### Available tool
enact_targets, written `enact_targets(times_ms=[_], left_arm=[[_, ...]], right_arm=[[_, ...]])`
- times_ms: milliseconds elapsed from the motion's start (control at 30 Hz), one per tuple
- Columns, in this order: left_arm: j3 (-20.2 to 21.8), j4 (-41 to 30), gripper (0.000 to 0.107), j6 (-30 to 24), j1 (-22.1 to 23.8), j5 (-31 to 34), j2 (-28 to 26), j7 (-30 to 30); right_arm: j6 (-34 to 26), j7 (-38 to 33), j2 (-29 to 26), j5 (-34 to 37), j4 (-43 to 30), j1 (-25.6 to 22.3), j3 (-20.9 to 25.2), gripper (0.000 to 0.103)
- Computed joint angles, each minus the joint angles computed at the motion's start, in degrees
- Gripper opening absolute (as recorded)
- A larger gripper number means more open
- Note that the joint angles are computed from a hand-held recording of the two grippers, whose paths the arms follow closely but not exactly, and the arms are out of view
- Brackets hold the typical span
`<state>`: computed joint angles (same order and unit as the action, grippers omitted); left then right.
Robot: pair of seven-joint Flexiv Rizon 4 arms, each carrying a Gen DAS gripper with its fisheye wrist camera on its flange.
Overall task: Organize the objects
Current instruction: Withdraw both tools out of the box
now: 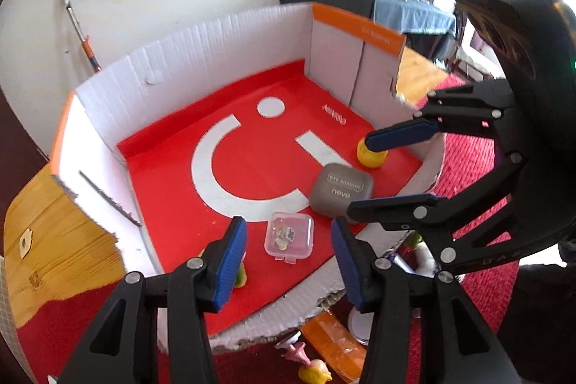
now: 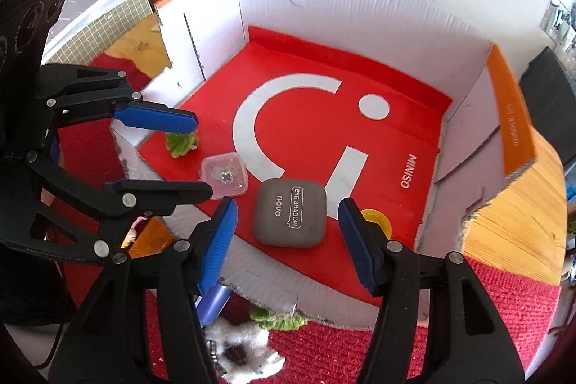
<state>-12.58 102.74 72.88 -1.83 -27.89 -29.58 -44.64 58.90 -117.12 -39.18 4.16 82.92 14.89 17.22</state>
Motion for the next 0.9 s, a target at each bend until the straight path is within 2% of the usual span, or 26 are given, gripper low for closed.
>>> enact_targets(times_ms=[133, 300, 367, 533, 600, 667, 800, 900], left_arm=[[-3.00, 3.72, 0.063, 6.28, 1.64, -2.96, 1.66, 1.08], [-7.57, 8.47, 0.064, 12.65, 4.56, -6.76, 3.79, 1.74], [-8.54, 9.95, 0.068, 15.44, 5.09, -6.68, 4.24, 1.08], [-16.59, 15.22, 0.075, 22.52, 11.32, -6.48, 6.12, -0.86], [-21.07, 17.97, 0.079, 27.42, 14.85, -5.49, 6.58, -2.46], [-24.44, 20.21, 0.085, 31.44, 17.77, -3.67, 6.69, -4.94], [-28.11, 23.92, 0.086, 36.96, 21.58, 0.00, 7.04, -11.61], [-27.78, 25.79, 0.089, 40.23, 21.74, 2.00, 7.20, -15.94]], right_arm=[[2.97, -0.55, 2.08, 1.52, 2.67, -0.95, 0.87, 0.062], [7.10, -0.74, 5.12, 2.97, 6.78, -1.86, 1.58, 0.066], [9.23, -0.96, 6.43, 3.68, 8.78, -2.48, 2.11, 0.069], [13.27, -2.12, 8.79, 6.33, 12.27, -4.75, 4.46, 0.075], [15.11, -2.59, 9.68, 8.08, 13.64, -5.99, 5.74, 0.080], [17.99, -2.34, 10.42, 8.96, 15.28, -6.22, 5.84, 0.081], [24.35, -1.20, 11.63, 9.41, 19.29, -7.46, 7.00, 0.087], [28.42, -0.37, 11.93, 9.35, 21.78, -9.17, 8.92, 0.088]])
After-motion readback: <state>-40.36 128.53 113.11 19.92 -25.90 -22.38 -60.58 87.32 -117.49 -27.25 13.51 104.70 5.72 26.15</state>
